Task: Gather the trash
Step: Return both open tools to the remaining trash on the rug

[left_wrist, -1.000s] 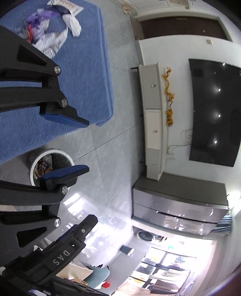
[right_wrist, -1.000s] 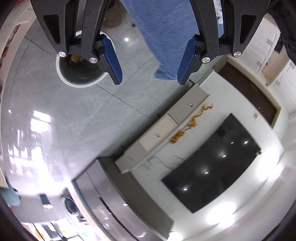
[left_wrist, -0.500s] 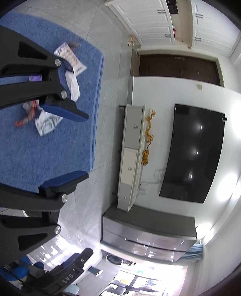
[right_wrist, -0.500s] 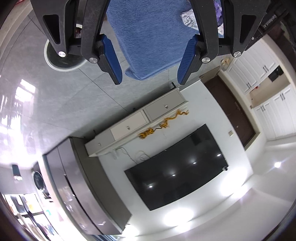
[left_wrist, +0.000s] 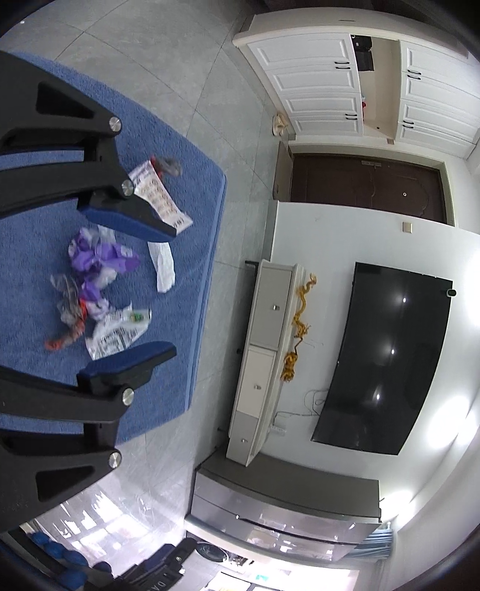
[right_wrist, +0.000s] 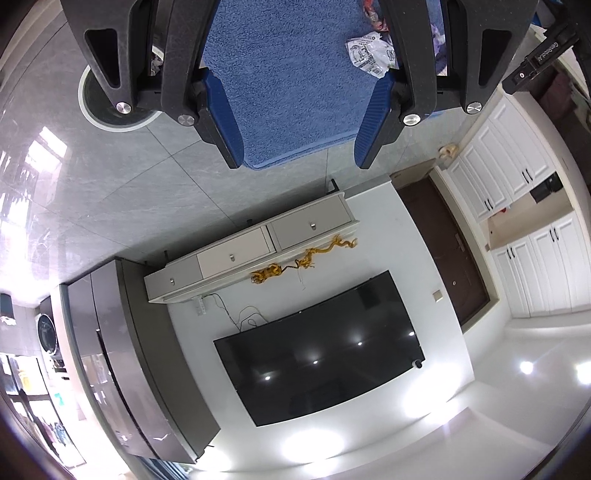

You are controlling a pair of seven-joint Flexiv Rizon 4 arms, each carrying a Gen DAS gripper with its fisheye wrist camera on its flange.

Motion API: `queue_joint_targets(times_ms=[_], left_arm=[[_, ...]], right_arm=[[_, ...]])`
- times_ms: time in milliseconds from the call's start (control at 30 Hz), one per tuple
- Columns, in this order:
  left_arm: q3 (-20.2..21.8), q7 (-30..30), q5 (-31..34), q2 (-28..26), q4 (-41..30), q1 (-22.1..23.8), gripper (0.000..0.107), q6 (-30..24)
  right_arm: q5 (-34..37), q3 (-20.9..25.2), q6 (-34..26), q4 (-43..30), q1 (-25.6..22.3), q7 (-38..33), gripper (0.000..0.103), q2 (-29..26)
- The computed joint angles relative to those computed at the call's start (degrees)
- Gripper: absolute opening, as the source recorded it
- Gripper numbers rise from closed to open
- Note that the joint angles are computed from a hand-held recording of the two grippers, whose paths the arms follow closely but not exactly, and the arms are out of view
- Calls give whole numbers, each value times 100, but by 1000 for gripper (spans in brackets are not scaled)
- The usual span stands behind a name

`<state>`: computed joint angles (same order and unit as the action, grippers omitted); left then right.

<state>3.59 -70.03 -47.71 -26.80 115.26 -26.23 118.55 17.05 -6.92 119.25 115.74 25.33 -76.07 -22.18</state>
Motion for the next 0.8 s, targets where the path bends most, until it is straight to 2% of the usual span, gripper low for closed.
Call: queue_joint_targets(times_ms=[100, 200, 533, 700, 800], left_arm=[[67, 60, -21, -30, 94, 33, 54, -11], [54, 20, 102, -96, 170, 164, 54, -53], [-341, -1153, 1604, -193, 452, 1211, 54, -417], [-395, -1568, 2244, -238, 508, 1504, 55, -452], [-440, -1760, 2573, -272, 543, 1677, 61, -437]], right_arm=[[-62, 35, -21, -25, -39, 14, 60, -71], [14, -123, -160, -132, 155, 1, 60, -173], [-256, -370, -457, -221, 441, 93, 60, -401], [-480, -369, -602, -283, 490, 174, 60, -546], [-666, -293, -673, -316, 439, 264, 60, -617]])
